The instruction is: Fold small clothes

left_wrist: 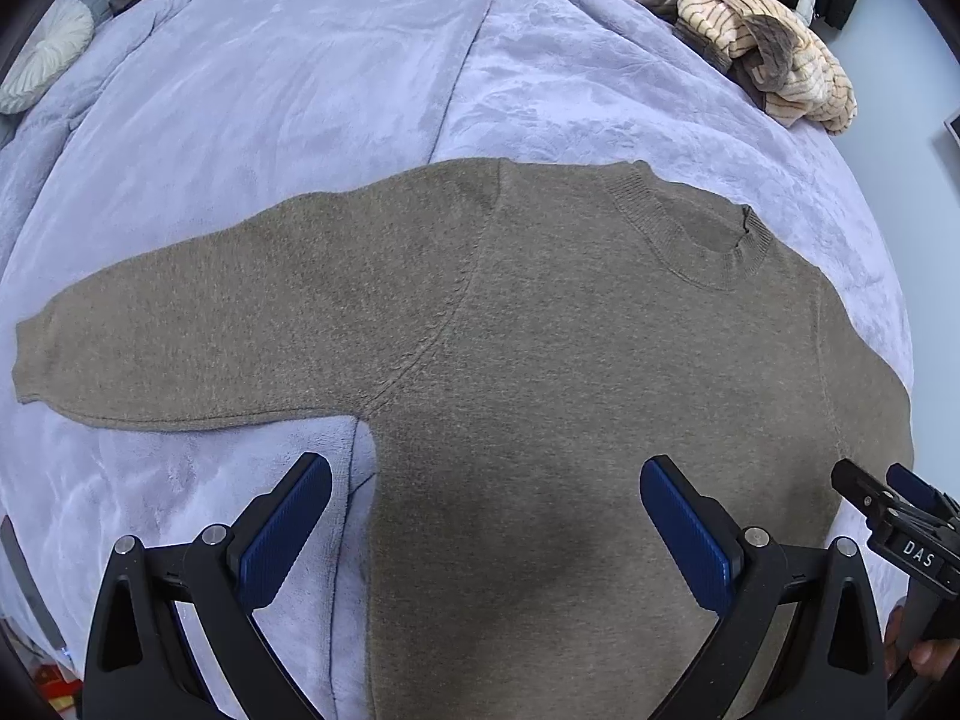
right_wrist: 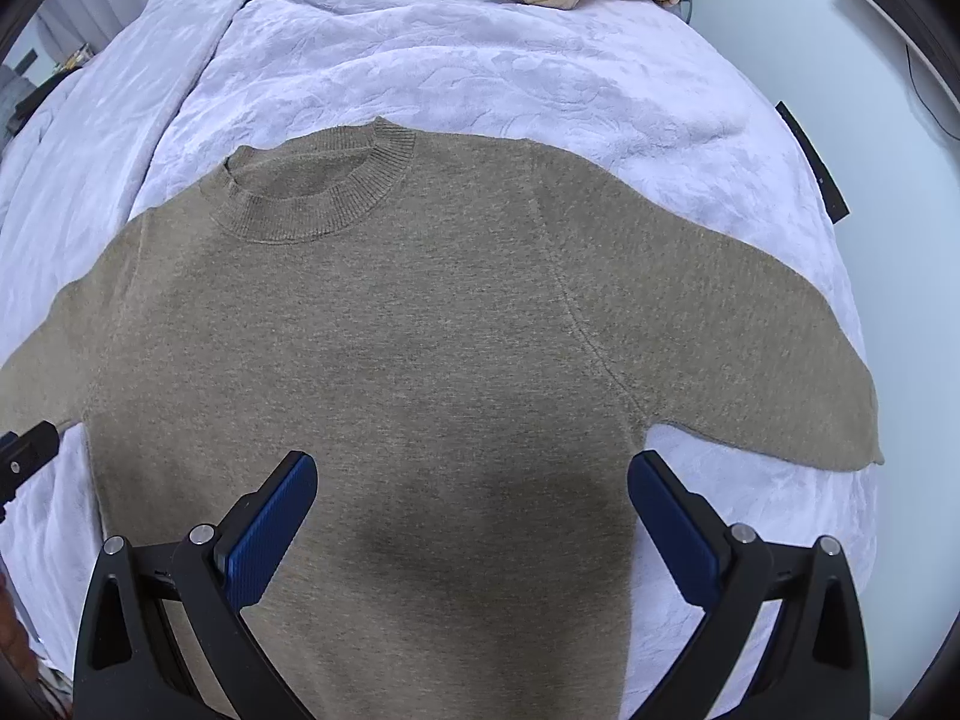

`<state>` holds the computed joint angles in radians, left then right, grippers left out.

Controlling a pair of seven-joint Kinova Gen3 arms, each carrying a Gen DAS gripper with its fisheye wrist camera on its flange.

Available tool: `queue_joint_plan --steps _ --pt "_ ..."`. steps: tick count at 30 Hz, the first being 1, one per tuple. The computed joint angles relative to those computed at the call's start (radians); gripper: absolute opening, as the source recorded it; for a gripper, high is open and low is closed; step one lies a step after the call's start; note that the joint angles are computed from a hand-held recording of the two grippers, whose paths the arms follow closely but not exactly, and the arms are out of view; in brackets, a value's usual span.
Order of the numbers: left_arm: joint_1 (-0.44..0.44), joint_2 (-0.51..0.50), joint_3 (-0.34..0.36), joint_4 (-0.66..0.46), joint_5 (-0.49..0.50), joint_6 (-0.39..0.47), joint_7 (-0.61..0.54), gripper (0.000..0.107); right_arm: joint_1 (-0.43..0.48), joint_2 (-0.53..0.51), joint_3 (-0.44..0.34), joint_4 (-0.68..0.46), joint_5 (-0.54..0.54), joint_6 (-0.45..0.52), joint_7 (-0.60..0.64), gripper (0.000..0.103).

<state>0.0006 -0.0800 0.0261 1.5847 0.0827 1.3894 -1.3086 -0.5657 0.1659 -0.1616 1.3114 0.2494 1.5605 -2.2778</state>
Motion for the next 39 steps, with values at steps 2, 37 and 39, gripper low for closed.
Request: queue_joint_plan --steps 2,37,39 --pt "-0.021 -0.012 -0.029 0.031 0.027 -0.018 -0.034 0.103 -0.001 -0.008 -0.004 0.01 -0.014 -0.031 -0.007 0.103" --pt "-0.515 -0.037 -0.541 0.308 0.747 -0.199 -0.78 0.012 -0.1 -0.023 -0.071 0.084 -0.304 -0.256 0.067 0.1" --pt "-0.515 -0.054 -0.448 0.279 0.789 -0.199 -0.77 0.012 -0.072 -0.06 -0.067 0.117 -0.329 -0.276 0.085 0.1"
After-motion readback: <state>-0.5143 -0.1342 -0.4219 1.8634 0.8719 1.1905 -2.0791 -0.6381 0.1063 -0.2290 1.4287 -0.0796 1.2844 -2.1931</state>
